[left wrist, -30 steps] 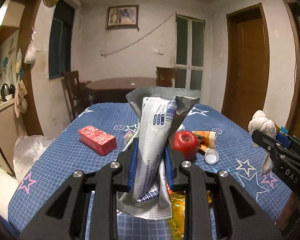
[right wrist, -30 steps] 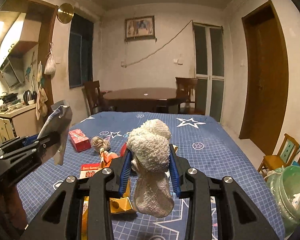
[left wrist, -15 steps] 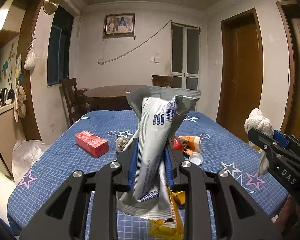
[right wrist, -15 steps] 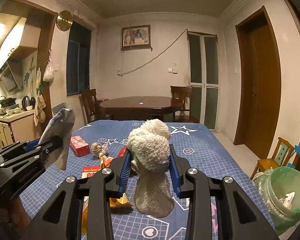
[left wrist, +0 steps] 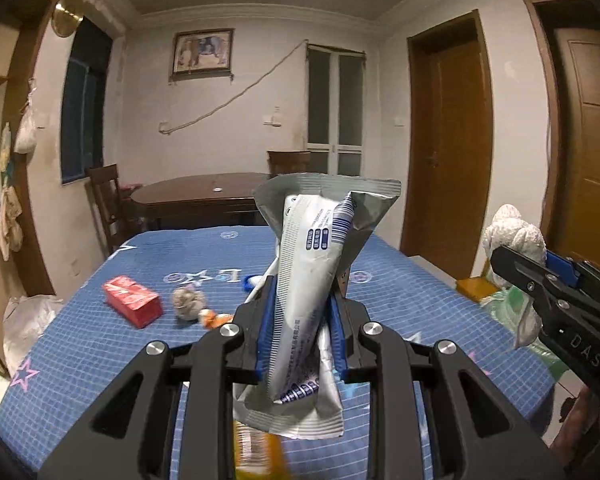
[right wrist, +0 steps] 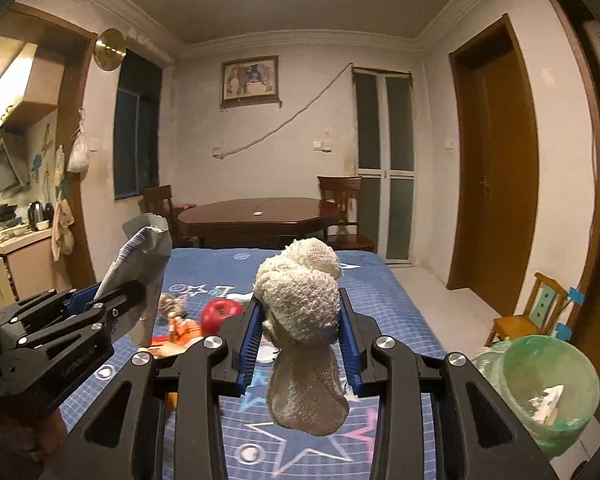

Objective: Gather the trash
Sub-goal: 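Lift the wrapper and towel and carry them over the green bin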

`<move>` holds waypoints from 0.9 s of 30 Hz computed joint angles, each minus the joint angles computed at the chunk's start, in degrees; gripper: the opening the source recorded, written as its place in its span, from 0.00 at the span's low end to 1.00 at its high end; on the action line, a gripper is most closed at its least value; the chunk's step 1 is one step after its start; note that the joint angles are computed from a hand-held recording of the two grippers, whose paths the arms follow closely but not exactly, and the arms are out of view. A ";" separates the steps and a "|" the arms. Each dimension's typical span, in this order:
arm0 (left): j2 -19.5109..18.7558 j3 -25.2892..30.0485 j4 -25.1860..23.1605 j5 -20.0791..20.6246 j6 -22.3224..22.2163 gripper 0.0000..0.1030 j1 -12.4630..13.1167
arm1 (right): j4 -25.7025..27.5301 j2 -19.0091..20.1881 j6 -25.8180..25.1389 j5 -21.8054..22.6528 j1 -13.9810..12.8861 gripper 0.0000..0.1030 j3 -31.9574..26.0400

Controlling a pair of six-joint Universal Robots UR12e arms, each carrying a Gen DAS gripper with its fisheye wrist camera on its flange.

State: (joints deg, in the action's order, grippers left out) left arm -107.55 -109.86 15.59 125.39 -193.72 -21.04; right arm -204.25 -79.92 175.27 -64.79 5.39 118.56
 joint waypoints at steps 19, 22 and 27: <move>-9.75 16.09 -5.18 -11.46 5.46 0.22 -3.12 | 3.98 0.59 -1.82 -2.93 -12.96 0.35 -3.27; -11.46 19.17 -7.93 -14.25 5.41 0.22 -3.38 | 6.32 0.99 -2.30 -3.62 -14.81 0.35 -4.74; -14.01 24.21 -14.01 -20.12 4.54 0.22 -3.50 | 11.87 2.17 -3.21 -4.16 -18.13 0.35 -7.94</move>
State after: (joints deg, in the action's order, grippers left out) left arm -121.56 -85.65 1.58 105.27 -189.18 -24.54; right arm -192.38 -77.75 172.06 -68.95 -12.74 110.62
